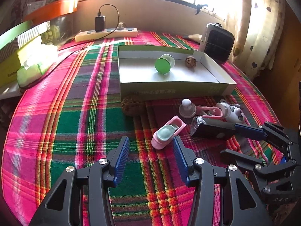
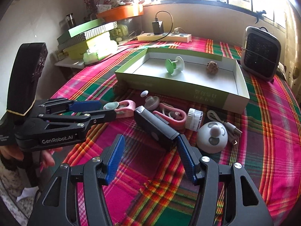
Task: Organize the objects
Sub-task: 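Close the right gripper on the black flashlight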
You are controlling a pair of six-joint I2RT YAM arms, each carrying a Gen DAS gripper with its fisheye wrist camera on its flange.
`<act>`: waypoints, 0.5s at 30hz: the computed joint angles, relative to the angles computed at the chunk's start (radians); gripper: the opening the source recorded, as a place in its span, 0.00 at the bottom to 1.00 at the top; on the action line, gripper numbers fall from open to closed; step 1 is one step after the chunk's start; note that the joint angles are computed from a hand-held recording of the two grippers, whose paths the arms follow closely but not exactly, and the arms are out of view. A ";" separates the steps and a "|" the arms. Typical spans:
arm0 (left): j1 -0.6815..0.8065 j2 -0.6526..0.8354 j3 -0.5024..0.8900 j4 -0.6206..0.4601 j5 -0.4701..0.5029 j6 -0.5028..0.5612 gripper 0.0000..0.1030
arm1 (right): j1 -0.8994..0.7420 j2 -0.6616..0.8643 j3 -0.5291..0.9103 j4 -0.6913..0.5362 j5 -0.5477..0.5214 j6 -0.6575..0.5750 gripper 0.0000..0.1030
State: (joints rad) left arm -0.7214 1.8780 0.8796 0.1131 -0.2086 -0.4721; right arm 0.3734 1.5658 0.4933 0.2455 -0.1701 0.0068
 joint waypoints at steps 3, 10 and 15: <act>0.003 0.003 0.004 -0.001 0.004 0.006 0.45 | 0.008 -0.014 -0.001 -0.020 0.014 -0.021 0.57; 0.007 0.004 0.011 0.001 0.017 0.039 0.45 | 0.000 0.058 0.063 -0.021 0.080 -0.035 0.57; 0.011 -0.002 0.007 0.002 0.033 0.069 0.45 | -0.005 0.093 0.097 -0.044 0.065 -0.069 0.57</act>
